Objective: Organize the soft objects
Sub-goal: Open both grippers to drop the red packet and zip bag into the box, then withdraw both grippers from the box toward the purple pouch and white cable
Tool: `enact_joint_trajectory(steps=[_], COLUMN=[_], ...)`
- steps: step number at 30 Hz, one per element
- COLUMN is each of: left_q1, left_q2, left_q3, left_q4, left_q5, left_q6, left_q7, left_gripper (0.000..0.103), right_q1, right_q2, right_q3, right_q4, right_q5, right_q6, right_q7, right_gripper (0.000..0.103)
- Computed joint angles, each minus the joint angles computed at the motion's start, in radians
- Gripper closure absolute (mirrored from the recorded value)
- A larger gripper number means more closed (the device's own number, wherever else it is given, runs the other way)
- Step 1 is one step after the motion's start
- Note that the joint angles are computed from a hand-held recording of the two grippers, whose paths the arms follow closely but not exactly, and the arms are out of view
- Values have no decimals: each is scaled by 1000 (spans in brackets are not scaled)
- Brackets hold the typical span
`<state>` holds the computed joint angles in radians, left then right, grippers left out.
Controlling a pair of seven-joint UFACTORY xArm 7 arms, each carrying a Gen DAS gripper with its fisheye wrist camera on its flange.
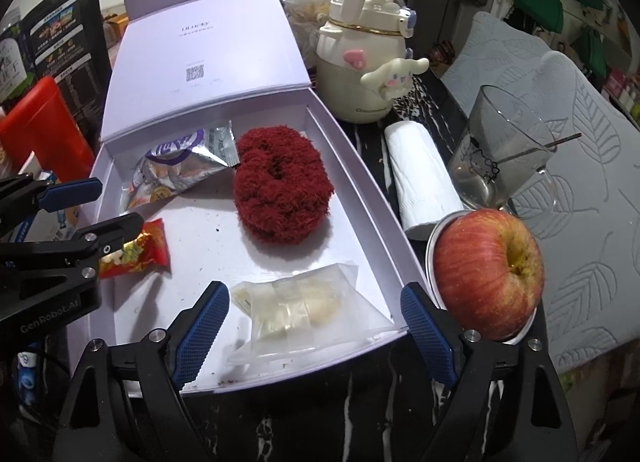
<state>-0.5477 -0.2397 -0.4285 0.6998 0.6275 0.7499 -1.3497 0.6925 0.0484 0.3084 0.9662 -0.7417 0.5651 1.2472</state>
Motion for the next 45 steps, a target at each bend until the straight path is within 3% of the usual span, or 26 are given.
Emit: enact_joint_trajectory(steps=[9,20,31,37,38,39,41,45], left_q1=[12,47,74,82,83,83,85,112], left_q2=[-111,-288,-360,-387,-391,-395,-407,-431], left_q3=[-18,-114,-261,-333,-341,-349,-368,-442], left_q4=[1,56,172,202,202,205,203,210], left_q5=[-25,-51,-65,-71,-76,-83,-94,-84], left_q6=[33,154,270,272,267,267,259,258], left_q7=[28,56,110,113,111,111,103,95], left_gripper=[50,50,50,48,46,35,22,22], right_q1=[-23,-95,-147,-172,-171,-175,-174,-187], right_q2=[-84,-287,-517,-656,-685,-706,-753,-838], right_q3=[22,128,228,289,297,306,326,393], right_q4=[-4,-37,-119,-188,-204,-215,-239,-270], right_q5=[-60,-116,27,110,131,148,189,251], right_q6=[14,92,120,138,139,138,148,189], right_q7=[42,81,7,-13,-15,-15,-21,-22], right_gripper=[14,14,14,14,14,14,14,12])
